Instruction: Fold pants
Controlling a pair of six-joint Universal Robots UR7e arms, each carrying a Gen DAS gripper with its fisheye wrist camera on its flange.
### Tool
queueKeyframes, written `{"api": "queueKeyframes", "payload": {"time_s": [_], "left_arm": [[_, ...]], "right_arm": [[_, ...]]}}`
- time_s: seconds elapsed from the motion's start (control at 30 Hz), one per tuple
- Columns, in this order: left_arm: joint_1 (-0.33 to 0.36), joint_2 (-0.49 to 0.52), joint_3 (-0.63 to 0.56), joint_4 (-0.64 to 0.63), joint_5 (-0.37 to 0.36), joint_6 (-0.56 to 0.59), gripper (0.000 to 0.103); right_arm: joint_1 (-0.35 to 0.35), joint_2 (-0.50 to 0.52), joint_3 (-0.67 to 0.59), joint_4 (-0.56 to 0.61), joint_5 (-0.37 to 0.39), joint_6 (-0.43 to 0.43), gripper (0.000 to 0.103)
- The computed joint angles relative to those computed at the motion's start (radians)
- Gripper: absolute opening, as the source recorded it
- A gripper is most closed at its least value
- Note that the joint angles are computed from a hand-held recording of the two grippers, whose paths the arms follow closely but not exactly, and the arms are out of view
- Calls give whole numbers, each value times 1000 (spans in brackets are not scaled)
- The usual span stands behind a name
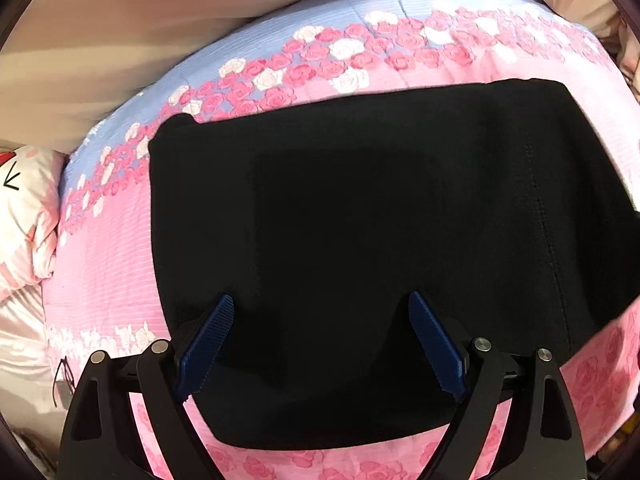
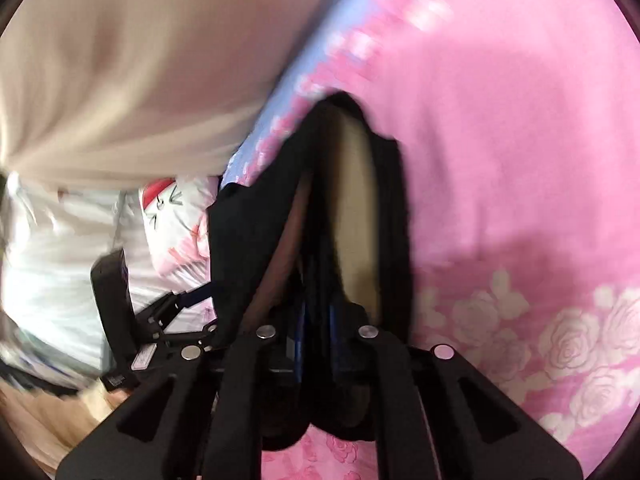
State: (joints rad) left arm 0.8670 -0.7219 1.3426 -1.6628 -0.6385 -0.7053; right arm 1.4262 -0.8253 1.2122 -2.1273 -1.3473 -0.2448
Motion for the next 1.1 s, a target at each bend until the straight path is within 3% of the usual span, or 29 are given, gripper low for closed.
{"api": "queueKeyframes", "payload": {"time_s": [0.1, 0.17, 0.23, 0.3, 0.33, 0.4, 0.47, 0.5, 0.57, 0.63, 0.7, 0.73, 0.77, 0.9, 0.93, 1.1], "left_arm": [[0, -2, 4, -9, 0, 18, 87], [-3, -13, 4, -15, -4, 21, 88], [-9, -28, 8, -4, 23, 11, 87], [-5, -49, 22, -7, 44, 10, 87], [1, -54, 20, 7, 46, 0, 87], [21, -55, 6, 51, 32, -42, 87], [35, -64, 17, 14, 7, -36, 88], [36, -64, 19, 7, 9, -34, 88], [33, -61, 25, -10, 25, -4, 88], [27, -60, 38, -36, 43, 36, 88], [15, -82, 52, -21, 48, 31, 88], [10, -108, 78, -44, 38, 26, 88], [12, -126, 92, -62, 27, 27, 88], [26, -274, 215, -142, -38, 10, 88], [35, -304, 244, -173, -62, 13, 88], [80, -370, 341, -293, -164, 34, 88]], "right_arm": [[3, -19, 17, -23, -38, 35, 8], [55, -81, 87, -188, -185, -28, 13], [102, -125, 125, -295, -215, -71, 12], [113, -112, 82, -235, -127, -62, 12], [137, -76, 34, -155, -122, -95, 12], [175, 10, -47, -56, -172, -174, 12], [183, 123, -143, -10, -288, -185, 11], [171, 159, -172, -35, -318, -170, 6], [121, 215, -286, 8, -251, -20, 0], [120, 169, -254, -37, -229, 44, 0], [124, 81, -135, -160, -266, 45, 22], [117, 23, -66, -207, -283, 53, 58], [109, -27, -3, -241, -300, 52, 85], [74, -174, 204, -261, -310, 75, 85], [55, -189, 244, -270, -286, 95, 84], [43, -178, 319, -318, -323, 173, 79]]}}
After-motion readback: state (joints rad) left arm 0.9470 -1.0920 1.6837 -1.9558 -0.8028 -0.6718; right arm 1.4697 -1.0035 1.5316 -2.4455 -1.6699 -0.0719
